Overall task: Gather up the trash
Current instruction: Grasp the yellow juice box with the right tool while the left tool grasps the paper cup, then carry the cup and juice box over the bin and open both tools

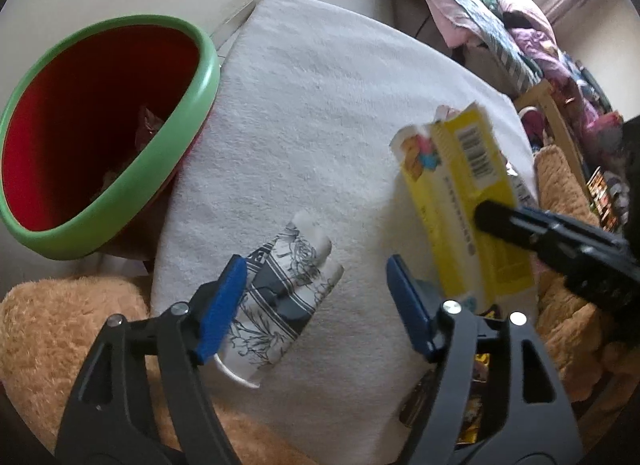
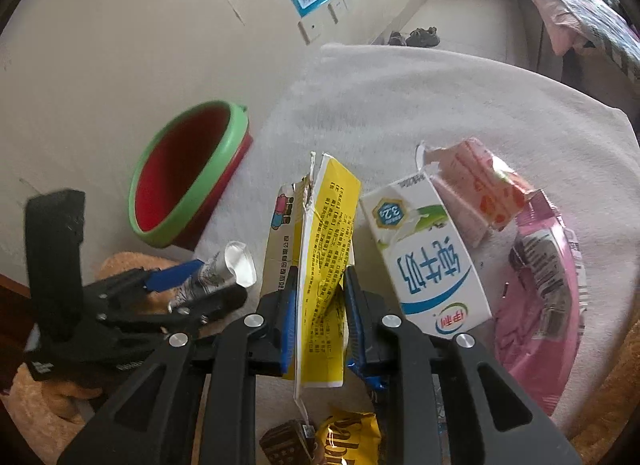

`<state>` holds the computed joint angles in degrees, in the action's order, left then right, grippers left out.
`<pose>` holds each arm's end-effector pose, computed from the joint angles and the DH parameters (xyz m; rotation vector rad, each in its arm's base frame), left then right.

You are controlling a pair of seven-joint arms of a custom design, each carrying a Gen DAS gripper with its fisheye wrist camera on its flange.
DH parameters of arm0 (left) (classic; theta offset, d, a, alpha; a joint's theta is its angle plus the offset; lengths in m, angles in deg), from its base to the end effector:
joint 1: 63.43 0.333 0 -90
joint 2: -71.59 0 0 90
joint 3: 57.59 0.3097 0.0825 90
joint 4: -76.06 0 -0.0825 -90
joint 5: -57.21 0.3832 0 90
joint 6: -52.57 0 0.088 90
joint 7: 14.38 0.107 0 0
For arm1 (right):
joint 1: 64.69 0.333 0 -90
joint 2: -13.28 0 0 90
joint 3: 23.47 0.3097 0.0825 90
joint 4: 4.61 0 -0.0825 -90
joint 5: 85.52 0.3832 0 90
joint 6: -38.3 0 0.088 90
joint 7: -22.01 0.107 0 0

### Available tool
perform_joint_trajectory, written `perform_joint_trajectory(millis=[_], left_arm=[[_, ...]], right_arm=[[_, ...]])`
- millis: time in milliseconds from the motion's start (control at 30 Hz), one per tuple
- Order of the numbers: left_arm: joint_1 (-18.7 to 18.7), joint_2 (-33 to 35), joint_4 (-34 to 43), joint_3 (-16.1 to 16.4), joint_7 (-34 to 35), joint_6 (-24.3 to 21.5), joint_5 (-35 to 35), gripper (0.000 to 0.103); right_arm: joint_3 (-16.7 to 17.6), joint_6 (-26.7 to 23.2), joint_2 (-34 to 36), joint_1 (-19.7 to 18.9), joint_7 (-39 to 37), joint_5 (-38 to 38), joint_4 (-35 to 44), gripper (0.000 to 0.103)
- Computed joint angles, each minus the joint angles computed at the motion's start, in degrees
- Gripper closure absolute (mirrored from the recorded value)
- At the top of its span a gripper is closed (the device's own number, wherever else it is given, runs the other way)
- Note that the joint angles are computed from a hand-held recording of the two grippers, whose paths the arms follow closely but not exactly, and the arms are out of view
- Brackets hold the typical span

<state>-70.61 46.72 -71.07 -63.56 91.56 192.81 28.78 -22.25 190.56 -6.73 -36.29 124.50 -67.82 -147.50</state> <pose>0.4182 -0.0986 0.4384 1.9720 -2.3412 0.7055 0.4097 0.2235 0.4623 -1.8916 1.7758 -0.0279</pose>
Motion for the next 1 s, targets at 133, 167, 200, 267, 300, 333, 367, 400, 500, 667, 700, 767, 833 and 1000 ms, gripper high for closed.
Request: perform_joint_trajectory(millis=[133, 167, 200, 267, 300, 333, 367, 400, 500, 667, 700, 767, 833, 1000], left_arm=[[0.39, -0.52, -0.42, -1.00, -1.13, 0.64, 2.08, 0.035], [0.50, -0.65, -0.60, -1.24, -1.61, 0.97, 2.60, 0.035], [0.49, -0.60, -0.61, -1.26, -1.84, 1.10, 2.92, 0.035], [0.78, 0.21, -0.04, -1.46, -2.65, 0.48, 4.14, 0.032], [1.01, 0.73, 0.36, -1.70, -3.25, 0.14, 4.98, 0.025], [1.36, 1.76, 1.14, -1.91, -4.13, -0.94, 6.02, 0.022], [1.58, 2.88, 1.87, -1.87, -4.79, -2.01, 6.60, 0.022], [1.57, 3.48, 2.24, -1.66, -4.98, -2.65, 6.62, 0.022], [1.10, 3.77, 2.41, -0.57, -3.82, -3.07, 4.68, 0.051], [0.37, 0.54, 0.05, 1.15, -0.99, 0.81, -1.00, 0.056], [0.42, -0.46, -0.49, 1.43, -0.78, 1.95, -2.02, 0.056], [0.86, -2.02, -1.07, 1.79, -0.93, 3.72, -3.08, 0.056], [2.01, -3.50, -1.59, 1.76, -2.03, 6.32, -2.86, 0.056], [5.08, -4.06, -0.93, 2.89, -4.70, 10.26, -1.13, 0.056]], right_arm=[[-0.10, -0.03, -0.66, 0.19, -0.14, 0.25, 0.03, 0.082], [-0.10, -0.26, -0.69, 0.17, -0.13, 0.16, 0.27, 0.082], [-0.12, -0.26, -0.65, 0.20, -0.17, 0.21, 0.34, 0.082], [-0.42, -0.49, -0.94, 0.45, -0.59, 0.76, 0.17, 0.082], [-0.68, -0.62, -1.20, 0.56, -1.04, 1.09, -0.08, 0.082], [-0.67, -0.71, -1.09, 0.62, -1.15, 1.25, 0.01, 0.081], [-0.65, -0.72, -0.93, 0.74, -1.31, 1.47, 0.07, 0.082], [-0.60, -0.75, -0.86, 0.78, -1.43, 1.60, 0.11, 0.082], [-0.39, -0.65, -0.48, 0.76, -1.53, 1.81, 0.39, 0.081], [-0.22, -0.15, -0.35, 0.75, -1.61, 2.19, 0.67, 0.081], [-0.16, -0.06, -0.37, 0.77, -1.63, 2.15, 0.80, 0.081], [-0.27, 0.02, -0.35, 0.96, -1.95, 2.35, 1.24, 0.081], [-0.23, 0.27, 0.33, 1.31, -2.36, 2.71, 2.26, 0.081], [0.26, 1.16, 4.02, 2.27, -4.42, 4.43, 6.88, 0.081]])
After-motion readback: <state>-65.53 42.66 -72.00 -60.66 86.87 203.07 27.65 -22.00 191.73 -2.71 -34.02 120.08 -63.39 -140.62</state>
